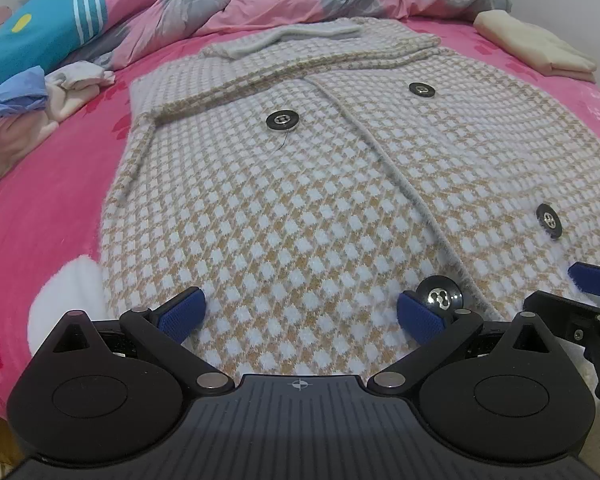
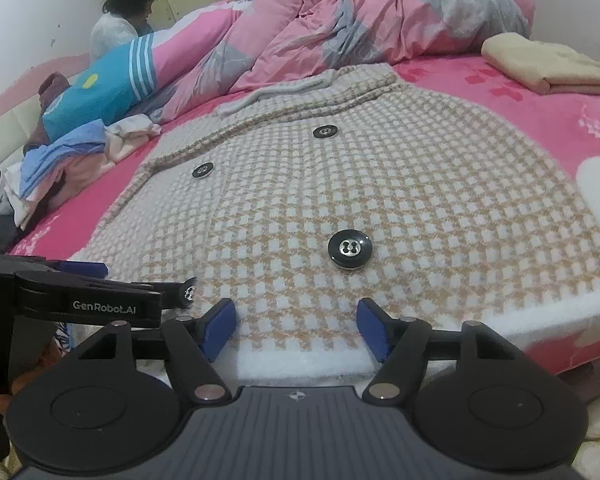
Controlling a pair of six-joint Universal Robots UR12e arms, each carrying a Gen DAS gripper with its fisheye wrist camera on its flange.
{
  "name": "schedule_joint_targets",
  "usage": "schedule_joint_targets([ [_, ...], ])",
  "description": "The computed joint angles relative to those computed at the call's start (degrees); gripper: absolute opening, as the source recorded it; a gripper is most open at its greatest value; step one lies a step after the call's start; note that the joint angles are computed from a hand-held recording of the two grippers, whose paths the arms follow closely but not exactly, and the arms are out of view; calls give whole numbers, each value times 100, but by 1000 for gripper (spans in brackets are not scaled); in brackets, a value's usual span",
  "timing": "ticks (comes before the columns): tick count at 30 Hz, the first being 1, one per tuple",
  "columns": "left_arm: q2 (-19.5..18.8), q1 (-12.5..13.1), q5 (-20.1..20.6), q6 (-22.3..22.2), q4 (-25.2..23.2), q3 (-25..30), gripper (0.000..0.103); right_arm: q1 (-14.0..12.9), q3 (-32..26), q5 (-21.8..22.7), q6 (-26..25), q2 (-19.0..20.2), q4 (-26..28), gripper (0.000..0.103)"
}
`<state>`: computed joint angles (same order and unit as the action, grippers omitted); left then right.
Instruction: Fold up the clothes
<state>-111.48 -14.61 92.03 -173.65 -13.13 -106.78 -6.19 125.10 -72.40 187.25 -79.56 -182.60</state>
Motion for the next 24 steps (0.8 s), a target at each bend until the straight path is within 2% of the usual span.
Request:
schedule_joint_targets([
  [4, 4, 24, -68, -10, 11, -13, 103, -8, -10, 65, 42, 4, 33, 77],
  [11, 10, 25, -76, -42, -26, -4, 103, -19, -17, 151, 116, 18, 36, 79],
  [14, 12, 21, -60, -53, -6, -16, 103, -44, -27, 282, 88, 17, 97, 86],
  [16, 14, 18, -47, -54, 15, -26, 103, -46, -33, 389, 52, 18, 143, 95],
  [21, 21, 48, -118, 9, 122, -70, 103, 89, -43, 156, -144, 27, 110, 99],
  [24, 35, 71, -187, 71, 215, -105, 103, 46, -10, 245, -121, 15, 0, 99],
])
